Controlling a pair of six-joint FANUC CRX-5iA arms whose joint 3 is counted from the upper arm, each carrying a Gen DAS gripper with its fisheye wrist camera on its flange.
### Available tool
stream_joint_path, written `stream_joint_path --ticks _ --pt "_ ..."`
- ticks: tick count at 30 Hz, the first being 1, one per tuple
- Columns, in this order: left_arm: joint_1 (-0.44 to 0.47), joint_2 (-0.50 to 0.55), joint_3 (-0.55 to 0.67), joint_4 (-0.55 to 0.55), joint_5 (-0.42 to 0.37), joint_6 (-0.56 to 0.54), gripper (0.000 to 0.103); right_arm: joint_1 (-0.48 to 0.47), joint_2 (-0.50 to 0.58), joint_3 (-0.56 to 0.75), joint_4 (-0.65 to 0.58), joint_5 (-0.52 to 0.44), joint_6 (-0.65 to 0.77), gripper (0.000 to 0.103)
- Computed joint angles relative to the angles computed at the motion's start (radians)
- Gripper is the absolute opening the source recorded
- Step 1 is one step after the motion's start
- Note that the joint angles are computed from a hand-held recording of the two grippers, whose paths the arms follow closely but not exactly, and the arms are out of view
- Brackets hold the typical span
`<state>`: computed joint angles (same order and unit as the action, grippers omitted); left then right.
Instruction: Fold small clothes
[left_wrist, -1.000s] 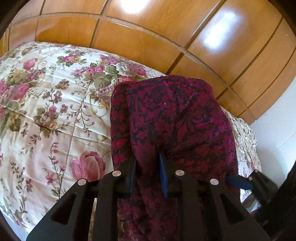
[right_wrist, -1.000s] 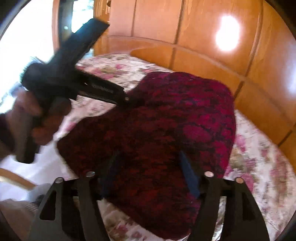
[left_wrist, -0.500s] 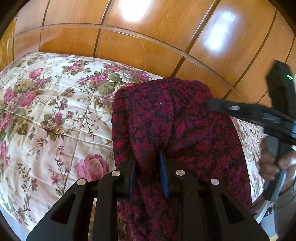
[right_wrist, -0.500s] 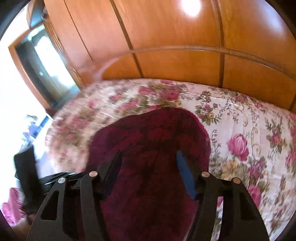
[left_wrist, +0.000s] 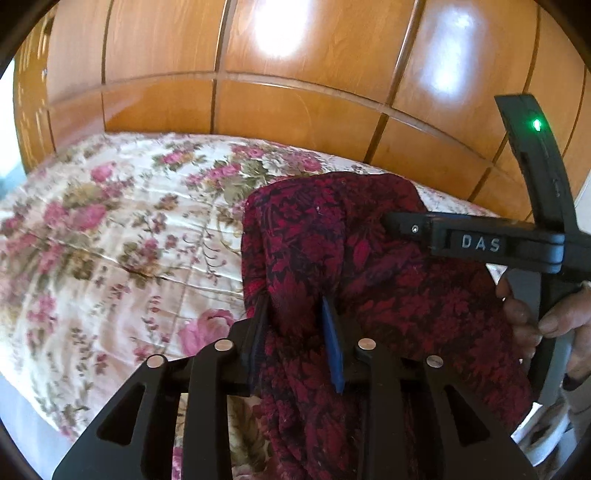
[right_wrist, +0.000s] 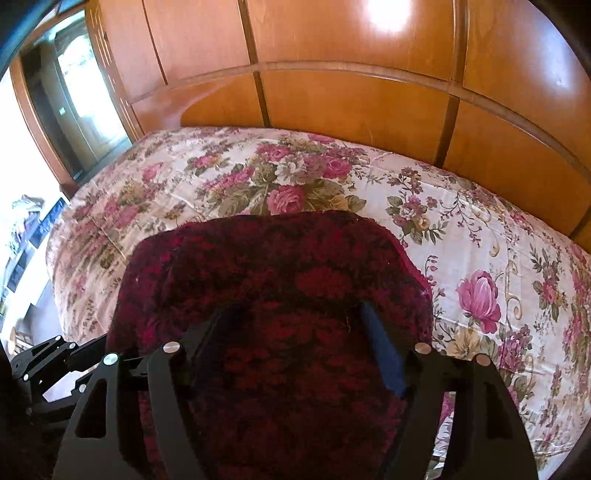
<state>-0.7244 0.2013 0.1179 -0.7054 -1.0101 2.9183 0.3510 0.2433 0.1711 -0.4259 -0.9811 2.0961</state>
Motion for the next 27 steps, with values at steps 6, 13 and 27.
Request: stream_joint_path --ticks 6,13,27 --pt "-0.023 0.024 0.039 -0.017 -0.075 -0.015 0.028 -0.025 -0.035 -0.019 -0.07 0.006 0.072 0.095" --pt "-0.042 0.05 0.075 -0.039 -0.152 -0.004 0.039 -0.125 -0.087 -0.027 -0.239 -0.006 0.137 0.1" --pt "-0.04 0.066 0.084 -0.042 -0.199 -0.031 0.056 -0.345 0.144 0.157 -0.461 -0.478 0.076 0.101"
